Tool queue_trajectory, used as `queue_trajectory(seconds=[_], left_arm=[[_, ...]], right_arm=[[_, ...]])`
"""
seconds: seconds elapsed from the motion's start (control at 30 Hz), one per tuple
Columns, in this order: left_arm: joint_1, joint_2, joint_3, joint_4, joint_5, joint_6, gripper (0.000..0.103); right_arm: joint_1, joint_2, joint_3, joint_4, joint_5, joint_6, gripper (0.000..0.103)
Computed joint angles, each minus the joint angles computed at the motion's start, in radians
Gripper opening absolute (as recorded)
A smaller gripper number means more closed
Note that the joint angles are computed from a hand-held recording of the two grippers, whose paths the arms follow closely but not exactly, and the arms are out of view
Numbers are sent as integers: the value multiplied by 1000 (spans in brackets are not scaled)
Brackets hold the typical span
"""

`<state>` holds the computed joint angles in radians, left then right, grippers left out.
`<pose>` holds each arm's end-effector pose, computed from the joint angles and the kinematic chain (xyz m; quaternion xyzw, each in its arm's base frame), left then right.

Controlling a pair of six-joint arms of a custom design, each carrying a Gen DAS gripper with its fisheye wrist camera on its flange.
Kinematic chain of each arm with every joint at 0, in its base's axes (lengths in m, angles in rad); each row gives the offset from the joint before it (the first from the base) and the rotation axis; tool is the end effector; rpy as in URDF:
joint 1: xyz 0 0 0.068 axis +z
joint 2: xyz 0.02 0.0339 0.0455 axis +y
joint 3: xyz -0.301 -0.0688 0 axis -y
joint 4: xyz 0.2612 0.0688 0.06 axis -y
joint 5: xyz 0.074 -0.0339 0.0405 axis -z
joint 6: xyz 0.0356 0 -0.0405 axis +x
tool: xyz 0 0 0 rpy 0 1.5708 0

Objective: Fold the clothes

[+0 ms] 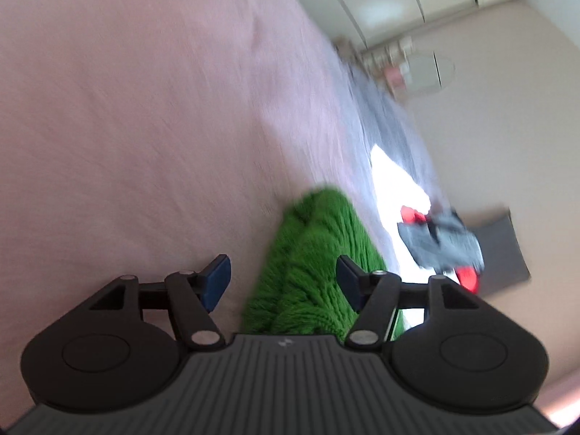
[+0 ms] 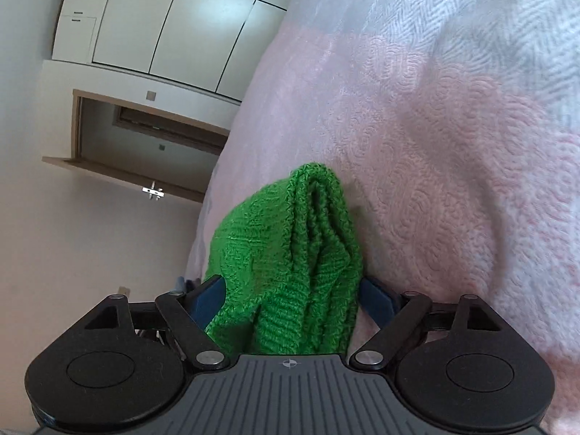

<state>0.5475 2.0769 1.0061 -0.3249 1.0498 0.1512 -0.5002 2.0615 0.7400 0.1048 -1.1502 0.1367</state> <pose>0.3233 0.1609 0.0860 -0.1267 0.8538 -0.4432 0.2420 0.2921 -0.1226 0.0576 0.1676 0.8145 0.4999 0.2421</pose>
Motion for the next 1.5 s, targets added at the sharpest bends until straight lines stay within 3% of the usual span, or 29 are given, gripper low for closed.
queue_trajectory(seconds=[0.03, 0.07, 0.13, 0.27, 0.33, 0.4, 0.43, 0.47, 0.53, 0.6, 0.7, 0.83, 0.9, 0.97, 1.17, 1.33, 1.5], left_arm=[[-20, 5, 5, -18, -12, 24, 48], [-39, 1, -1, -19, -33, 42, 47], [-47, -25, -39, 7, -38, 40, 32], [-44, -118, -158, 60, -28, 49, 25], [-61, -195, -239, 76, -25, 84, 25], [-82, -254, -312, 147, -56, 55, 27], [-92, -283, -349, 190, -80, 35, 29], [-89, -299, -372, 219, -92, 14, 30], [-54, -305, -387, 240, -81, -27, 31], [-6, -328, -391, 206, -40, -25, 31], [45, -366, -394, 143, -14, 6, 36], [53, -357, -394, 93, -33, 30, 36], [49, -343, -405, 99, -13, 24, 34], [46, -353, -428, 121, 8, 11, 18], [56, -514, -534, 166, 76, 42, 11], [54, -511, -651, 338, 48, -10, 10], [116, -490, -657, 253, 148, 51, 10]], right_arm=[[14, 4, 12, 10, 16, 24, 48], [28, 9, 26, 17, 32, 47, 41], [36, 16, 68, -26, 45, 27, 34], [59, -16, 145, -74, 120, -50, 30], [78, -38, 157, -18, 178, -2, 28], [72, -40, 189, -54, 207, 3, 28], [70, -56, 172, -64, 212, 10, 33], [69, -73, 153, -71, 217, 20, 50], [60, -151, 48, 16, 236, 31, 70], [16, -215, -37, 50, 208, 11, 70], [-20, -245, -117, 107, 103, 91, 70], [-2, -251, -102, 64, 109, 90, 70], [-49, -237, -74, -51, 98, -13, 58], [-68, -215, -71, -60, 87, -50, 8], [-152, -294, -139, 41, 39, -41, 6], [-208, -278, -114, -94, 45, -138, 5], [-274, -296, -171, -52, -15, -131, 5]])
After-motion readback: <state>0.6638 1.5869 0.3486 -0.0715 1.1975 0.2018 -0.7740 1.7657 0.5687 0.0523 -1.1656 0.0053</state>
